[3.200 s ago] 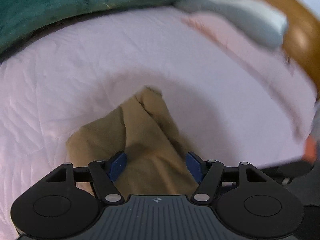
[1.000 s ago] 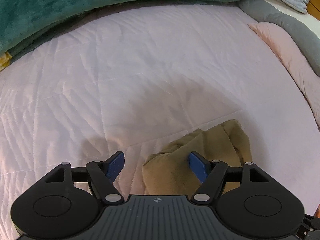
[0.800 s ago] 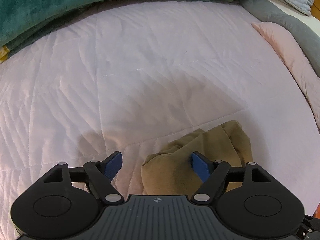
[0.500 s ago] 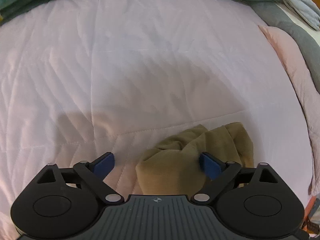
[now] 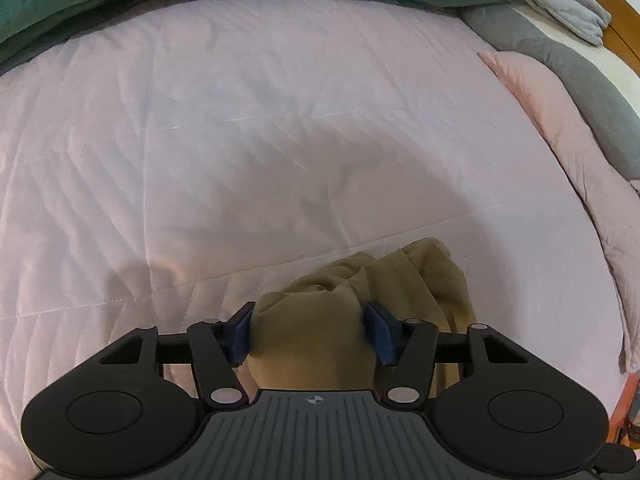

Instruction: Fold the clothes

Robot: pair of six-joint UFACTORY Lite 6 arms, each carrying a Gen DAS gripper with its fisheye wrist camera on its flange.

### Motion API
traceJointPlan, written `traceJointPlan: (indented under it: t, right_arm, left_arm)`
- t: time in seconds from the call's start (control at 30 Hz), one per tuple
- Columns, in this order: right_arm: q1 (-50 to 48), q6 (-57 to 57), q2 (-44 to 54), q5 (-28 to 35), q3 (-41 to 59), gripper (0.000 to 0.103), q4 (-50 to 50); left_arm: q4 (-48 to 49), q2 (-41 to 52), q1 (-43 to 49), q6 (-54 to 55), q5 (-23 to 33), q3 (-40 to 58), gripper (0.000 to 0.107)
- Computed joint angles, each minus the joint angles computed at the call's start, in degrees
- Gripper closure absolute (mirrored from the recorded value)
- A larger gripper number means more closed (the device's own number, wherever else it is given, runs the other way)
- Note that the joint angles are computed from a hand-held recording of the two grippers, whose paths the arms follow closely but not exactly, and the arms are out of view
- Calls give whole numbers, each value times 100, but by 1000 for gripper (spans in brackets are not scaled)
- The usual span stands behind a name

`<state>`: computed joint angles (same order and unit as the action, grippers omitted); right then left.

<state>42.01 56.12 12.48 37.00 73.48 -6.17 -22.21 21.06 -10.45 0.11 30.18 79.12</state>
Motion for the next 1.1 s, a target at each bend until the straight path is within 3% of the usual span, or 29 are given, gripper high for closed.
traceJointPlan:
  t: [0.03,0.17,0.33,0.53,0.63,0.7,0.8,0.83,0.97,1.1]
  right_arm:
    - [-34,19,-79,-57,-87,65,38]
    - [-25,244,-423,-130,-336,89,-128]
    - [293,777,-621,136,-178,90,-936]
    - [534,393,-254,874,1008,91,-2318]
    - [367,-553,267,797,1764,91,-2101]
    - [171,-1343,663,665,2044,86,-1155]
    - [96,-1720,1044,894,2146,77,-356]
    - [139,-1520,1003,1002,2085,75,-392]
    - [273,240,-169,820,1057,41,-616]
    - [543,1663,-709,872,346,37,-831]
  left_arm:
    - [-134,-42,44,57,-9,-53,53]
    - [-5,-296,-36,56,23,-158,58]
    - [-213,-755,34,34,-106,-424,61]
    - [-954,-2106,346,-70,-1192,-1720,61]
    - [-40,-2515,553,-1143,-1191,-2230,61]
    - [356,-2494,786,-1489,-850,-2379,61]
    - [-574,-2600,1321,-505,-632,-2679,55]
    - [-728,-2605,1420,-198,-537,-2611,55]
    - [-684,-2255,1492,960,-7,-1868,52]
    - [-836,-1180,1771,1835,954,-528,40]
